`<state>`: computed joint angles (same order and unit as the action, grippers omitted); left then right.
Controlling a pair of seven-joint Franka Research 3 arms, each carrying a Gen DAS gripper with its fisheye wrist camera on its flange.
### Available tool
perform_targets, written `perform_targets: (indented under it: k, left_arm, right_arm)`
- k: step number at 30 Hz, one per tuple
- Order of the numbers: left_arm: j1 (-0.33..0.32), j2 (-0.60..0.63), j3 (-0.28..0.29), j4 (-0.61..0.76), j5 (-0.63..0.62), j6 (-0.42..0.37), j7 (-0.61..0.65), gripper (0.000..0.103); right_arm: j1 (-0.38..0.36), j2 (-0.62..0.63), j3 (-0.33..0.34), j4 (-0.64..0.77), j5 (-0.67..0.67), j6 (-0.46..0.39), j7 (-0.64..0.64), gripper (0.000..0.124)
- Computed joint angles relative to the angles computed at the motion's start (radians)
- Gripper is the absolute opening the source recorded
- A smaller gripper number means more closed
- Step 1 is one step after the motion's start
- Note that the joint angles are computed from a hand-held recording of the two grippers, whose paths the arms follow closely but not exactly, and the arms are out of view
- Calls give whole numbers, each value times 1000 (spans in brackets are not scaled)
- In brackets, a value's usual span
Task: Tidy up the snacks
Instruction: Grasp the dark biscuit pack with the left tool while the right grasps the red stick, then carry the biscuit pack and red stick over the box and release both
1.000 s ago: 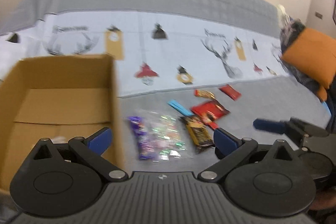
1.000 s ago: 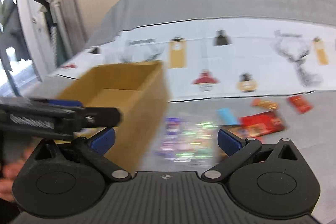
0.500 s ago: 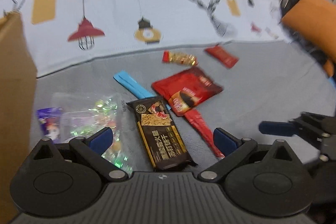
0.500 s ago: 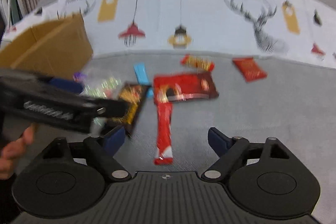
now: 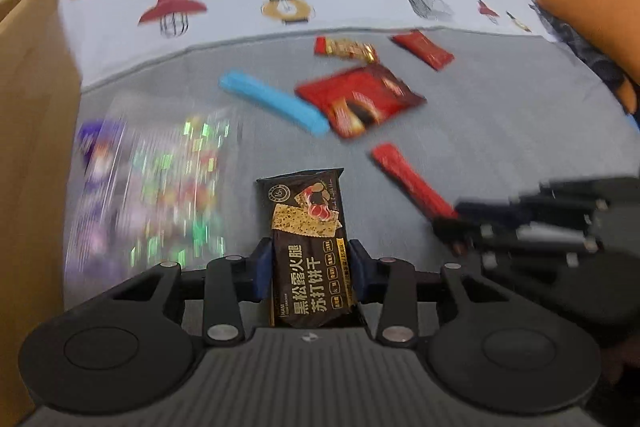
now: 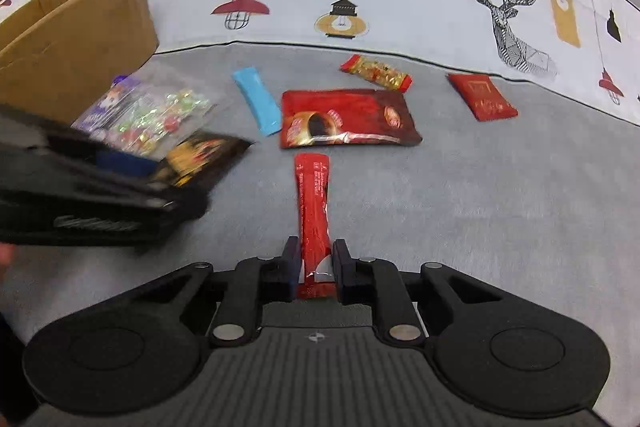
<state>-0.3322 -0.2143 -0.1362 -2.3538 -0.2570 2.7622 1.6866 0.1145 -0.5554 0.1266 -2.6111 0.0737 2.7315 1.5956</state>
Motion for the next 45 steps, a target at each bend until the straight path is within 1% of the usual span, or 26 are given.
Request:
perform_targets:
  k: [2, 3, 4, 6, 8, 10, 11, 13, 14, 15, 17, 18, 20, 22, 25, 27, 30, 34, 37, 39, 43, 45]
  left_arm:
    - [2, -58, -7, -64, 27, 4, 3, 44]
    - [4, -78, -13, -94, 56, 27, 3, 44]
    - [2, -93, -17, -119, 89, 53, 10, 46]
    - [-9, -99, -6, -125, 117, 55, 10, 50]
    - [-27, -89, 20, -112, 91, 41, 1, 51]
    - [-42, -77, 41, -110, 61, 56, 19, 50]
    - [-51, -75, 49, -115, 56, 72, 49, 49]
    - [-55, -81, 45, -134, 69, 109, 78, 44]
    - [-51, -86, 38, -141, 83, 116, 75, 43]
    - [-51, -85, 36, -137, 86, 110, 67, 43]
    - [-67, -86, 52, -125, 58, 82, 64, 43]
    - [-73, -91, 58, -118, 37, 64, 62, 43]
    - [-87, -112, 70, -120, 2, 59, 77, 43]
    - [-105, -148, 81, -131, -19, 68, 111, 43]
    - [-122, -215, 97, -151, -28, 79, 133, 43]
    - [-143, -267, 125, -162, -45, 81, 143, 43]
    - [-154, -338, 159, -178, -58, 84, 130, 43]
    - [-119, -432, 175, -202, -19, 93, 91, 43]
    - [-90, -493, 194, -212, 16, 93, 55, 43]
    - [-74, -530, 216, -215, 32, 99, 33, 43]
    - [-41, -572, 263, -198, 60, 85, 0, 43]
    - [-8, -584, 272, -192, 80, 87, -14, 43]
  right_arm:
    - [5, -48, 16, -21, -8, -20, 10, 17]
    - [13, -67, 19, -28, -8, -32, 8, 18]
    - [28, -82, 15, -32, -2, -50, 2, 19]
    - [58, -92, 2, -34, 28, -67, -7, 21]
    - [59, -76, 13, -23, 31, -67, -2, 29]
    - [37, -45, 37, -9, 3, -48, 12, 31]
    - [41, -24, 31, 0, 3, -50, 6, 31]
    - [57, -3, 8, -1, 27, -21, 0, 34]
    - [61, 4, 1, 6, 35, -24, -1, 34]
    - [62, 5, 1, 9, 35, -30, -4, 33]
    - [40, -7, 27, 9, -1, -44, 5, 14]
    - [37, -15, 31, 8, -8, -53, 11, 11]
    - [61, -41, 12, -3, 21, -62, 12, 10]
    - [49, -81, 33, -18, 14, -61, 45, 10]
    - [55, -159, 48, -44, 27, -38, 87, 10]
    - [58, -206, 56, -51, 47, -34, 129, 10]
    - [65, -261, 76, -51, 87, -29, 212, 10]
    - [61, -290, 137, -2, 81, -11, 302, 10]
    - [78, -278, 166, 54, 67, 16, 332, 10]
    - [76, -252, 192, 107, 47, 30, 348, 10]
    - [103, -169, 209, 214, 22, 64, 343, 11]
    - [106, -127, 230, 265, 0, 81, 341, 11]
